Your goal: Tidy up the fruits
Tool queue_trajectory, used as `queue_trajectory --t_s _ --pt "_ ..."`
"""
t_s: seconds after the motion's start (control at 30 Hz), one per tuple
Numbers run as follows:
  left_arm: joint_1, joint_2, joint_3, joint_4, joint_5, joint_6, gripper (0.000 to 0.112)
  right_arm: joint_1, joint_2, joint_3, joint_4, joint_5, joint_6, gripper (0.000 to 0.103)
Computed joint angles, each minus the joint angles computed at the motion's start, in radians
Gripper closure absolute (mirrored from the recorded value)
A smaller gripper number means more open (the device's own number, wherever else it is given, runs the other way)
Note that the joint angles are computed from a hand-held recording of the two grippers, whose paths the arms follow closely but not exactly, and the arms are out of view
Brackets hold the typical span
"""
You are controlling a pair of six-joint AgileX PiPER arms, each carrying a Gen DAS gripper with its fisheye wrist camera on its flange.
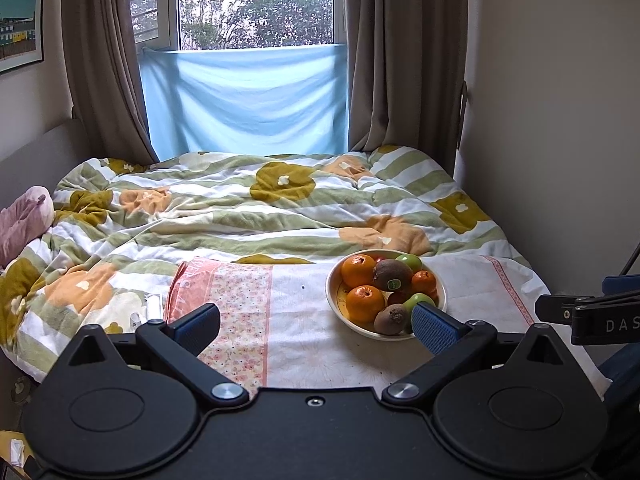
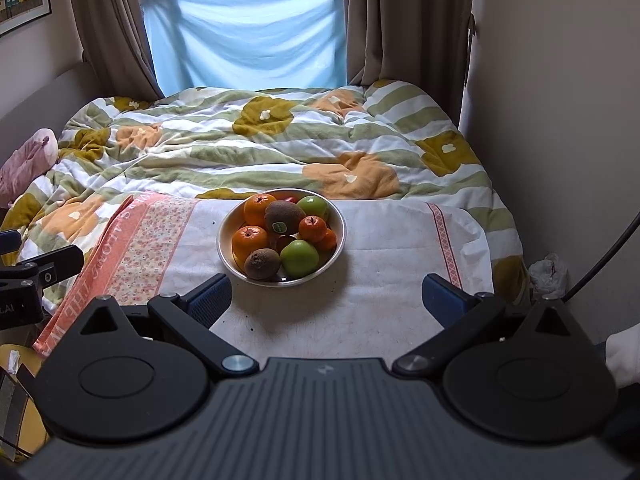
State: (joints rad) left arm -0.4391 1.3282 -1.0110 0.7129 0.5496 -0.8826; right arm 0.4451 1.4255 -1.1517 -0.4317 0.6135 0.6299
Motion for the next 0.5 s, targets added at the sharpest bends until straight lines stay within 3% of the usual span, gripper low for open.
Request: queue_trajectory --t_s 0.5 --pt "0.024 0.011 -0.008 -0.043 -0.014 0.048 0.009 -0.002 0.006 -0.005 0.003 0.001 -0.001 0.0"
